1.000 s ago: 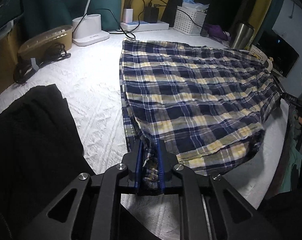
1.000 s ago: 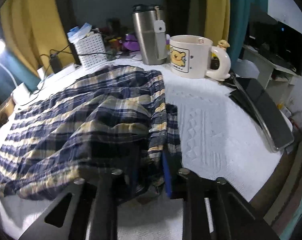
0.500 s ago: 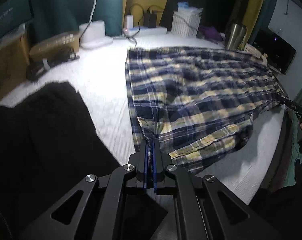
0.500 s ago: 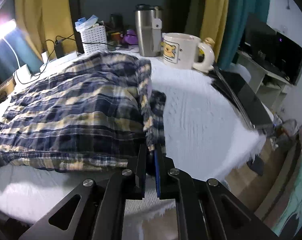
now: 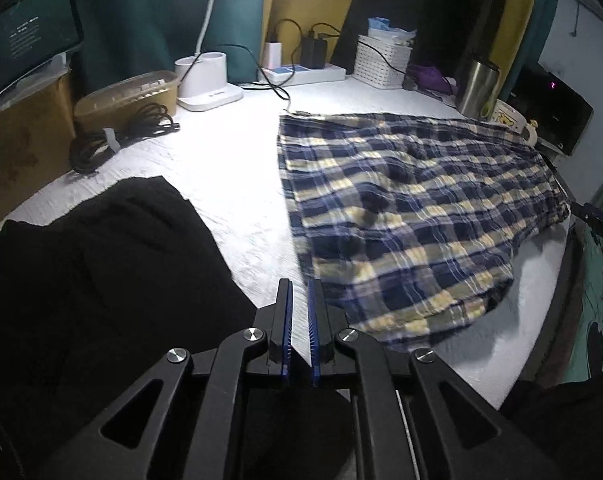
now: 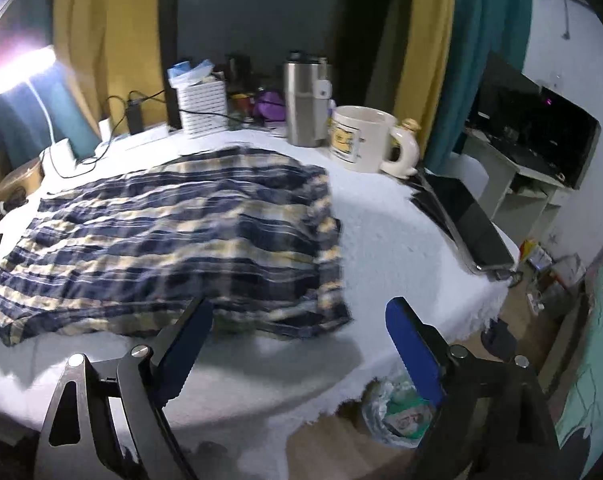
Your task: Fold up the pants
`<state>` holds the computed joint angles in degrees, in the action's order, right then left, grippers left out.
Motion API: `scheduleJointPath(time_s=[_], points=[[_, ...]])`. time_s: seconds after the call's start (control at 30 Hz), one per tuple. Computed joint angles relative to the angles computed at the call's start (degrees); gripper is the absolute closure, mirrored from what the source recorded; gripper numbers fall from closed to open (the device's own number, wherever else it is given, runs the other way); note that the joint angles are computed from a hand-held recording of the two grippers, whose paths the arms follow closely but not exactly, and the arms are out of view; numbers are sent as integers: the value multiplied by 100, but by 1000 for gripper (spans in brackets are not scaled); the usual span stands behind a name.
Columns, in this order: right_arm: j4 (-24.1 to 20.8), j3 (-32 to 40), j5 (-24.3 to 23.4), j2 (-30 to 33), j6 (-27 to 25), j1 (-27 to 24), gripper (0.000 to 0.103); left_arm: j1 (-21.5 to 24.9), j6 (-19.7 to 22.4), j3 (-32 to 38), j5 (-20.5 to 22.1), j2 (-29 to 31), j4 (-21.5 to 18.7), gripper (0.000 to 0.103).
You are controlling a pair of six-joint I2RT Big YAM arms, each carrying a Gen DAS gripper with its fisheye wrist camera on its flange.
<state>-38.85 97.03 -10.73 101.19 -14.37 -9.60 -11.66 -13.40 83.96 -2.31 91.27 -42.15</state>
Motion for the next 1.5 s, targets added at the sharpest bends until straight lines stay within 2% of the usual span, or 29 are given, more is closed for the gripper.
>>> scheduleJointPath(time_s=[0.03,0.1,0.47,0.67,0.87,0.93,1.13,1.27,1.4,1.5], points=[[-63,97,2,56,3,51,14,41,27,60,-5,36,-35,91],[-165,296,-17,171,3,142,14,95,76,166,4,102,-52,71],[-672,1208,137,778,107,495,14,217,570,1287,275,895,-182,71],[-707,1213,140,893,38,719,14,186,769,1856,494,1347,-495,71],[-689,997,337,946,-1,801,14,104,970,1939,702,1439,-624,71],[-778,937,424,977,-121,826,17,96,960,1913,735,1445,-625,71],[-653,572,382,775,-167,796,18,85,857,1861,648,1467,-690,71],[-783,495,296,679,-225,722,17,86,864,1881,564,1461,-699,71],[-808,510,43,587,-238,592,17,123,885,2116,470,1528,-598,71],[-748,728,-56,661,-141,540,17,167,955,2568,371,1798,-665,68]])
